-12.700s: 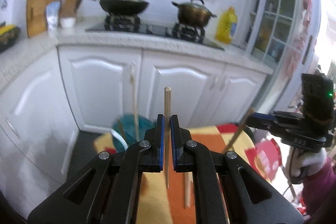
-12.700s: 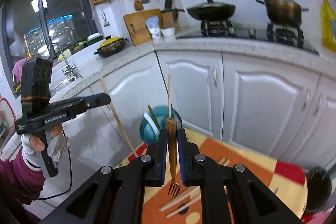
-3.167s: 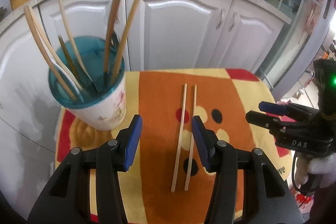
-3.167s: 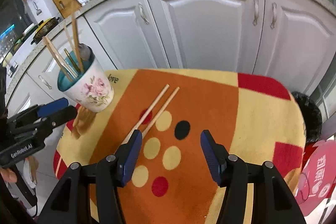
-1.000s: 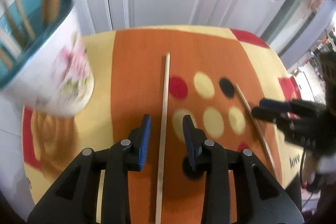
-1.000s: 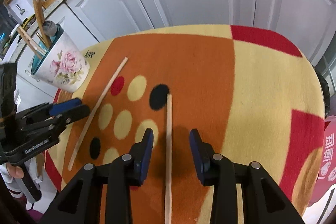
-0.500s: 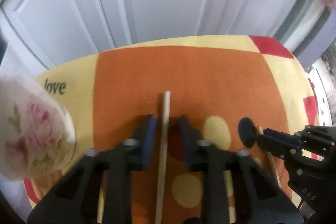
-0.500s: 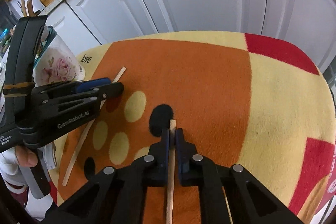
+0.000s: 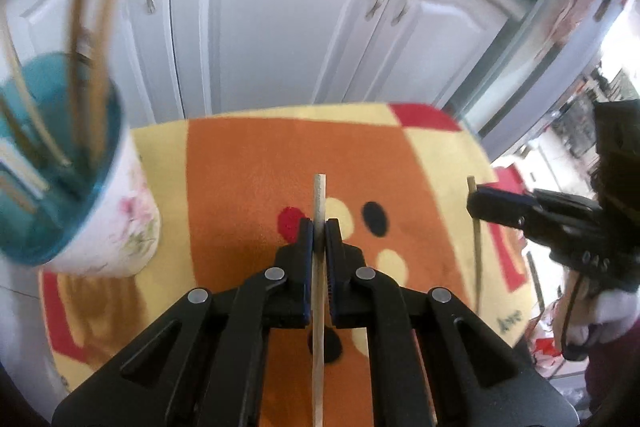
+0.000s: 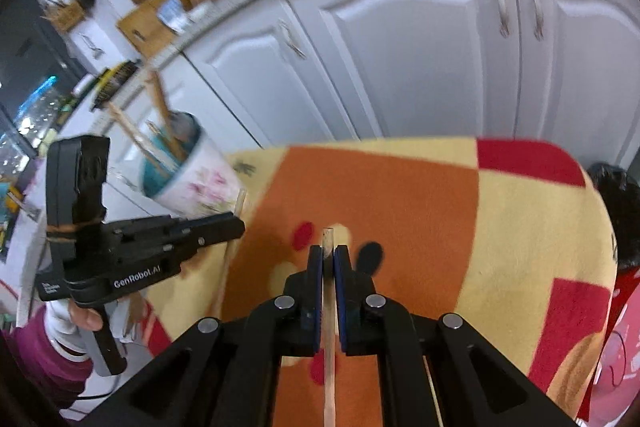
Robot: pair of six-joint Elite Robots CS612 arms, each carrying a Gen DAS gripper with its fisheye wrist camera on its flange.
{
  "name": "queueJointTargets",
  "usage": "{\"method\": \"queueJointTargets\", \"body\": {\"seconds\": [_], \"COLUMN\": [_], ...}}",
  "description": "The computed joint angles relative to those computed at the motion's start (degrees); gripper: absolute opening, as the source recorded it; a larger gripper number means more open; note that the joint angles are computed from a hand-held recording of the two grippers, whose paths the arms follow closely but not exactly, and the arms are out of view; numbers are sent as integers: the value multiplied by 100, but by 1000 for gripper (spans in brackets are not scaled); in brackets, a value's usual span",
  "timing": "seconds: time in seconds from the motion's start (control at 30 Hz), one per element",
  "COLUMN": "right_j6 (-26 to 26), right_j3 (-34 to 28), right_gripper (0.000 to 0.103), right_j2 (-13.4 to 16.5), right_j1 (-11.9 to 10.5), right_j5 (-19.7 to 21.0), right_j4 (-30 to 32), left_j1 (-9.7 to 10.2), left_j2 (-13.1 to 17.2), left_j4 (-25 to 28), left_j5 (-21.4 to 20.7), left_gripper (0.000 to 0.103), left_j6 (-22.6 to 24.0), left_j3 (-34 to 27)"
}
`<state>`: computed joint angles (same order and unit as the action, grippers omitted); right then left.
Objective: Organize utensils
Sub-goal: 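Carry both chopsticks over the holder and open both tools to drop them in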
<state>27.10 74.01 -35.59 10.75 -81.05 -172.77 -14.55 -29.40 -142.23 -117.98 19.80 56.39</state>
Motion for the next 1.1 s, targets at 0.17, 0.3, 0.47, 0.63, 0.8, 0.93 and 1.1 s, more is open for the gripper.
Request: {"method": "queueJointTargets", "body": {"seconds": [0.17, 0.3, 0.47, 0.63, 0.8, 0.93, 1.1], "right_j6": [-279, -400, -537, -722, -817, -880, -1093], "right_j3": [137, 29, 4, -68, -307, -658, -1351], "right_gripper": [5, 5, 5, 5, 5, 5, 5], "right_j2": [-189, -199, -248, -269, -231, -153, 39], "right_j1": [103, 177, 259, 302, 311, 299, 315], "right_j5": [-58, -22, -86, -29, 125, 317, 385], "right_j4": [-387, -481, -588, -724, -803, -859, -638], "left_j1": [120, 198, 302, 402, 511, 588, 637], "left_j2": [-319, -488, -645, -758, -785, -698, -465], "left_j4": [-557, -881, -1250, -1544, -1871, -2229, -2571], "left_j5": [-425, -571, -704, -760, -792, -683, -341], "left_gripper": [4, 4, 4, 4, 4, 4, 4], "left_j6": [24, -10, -145, -244, -564, -972, -1400], "left_j3": [426, 663, 852, 941, 813, 506, -61]}}
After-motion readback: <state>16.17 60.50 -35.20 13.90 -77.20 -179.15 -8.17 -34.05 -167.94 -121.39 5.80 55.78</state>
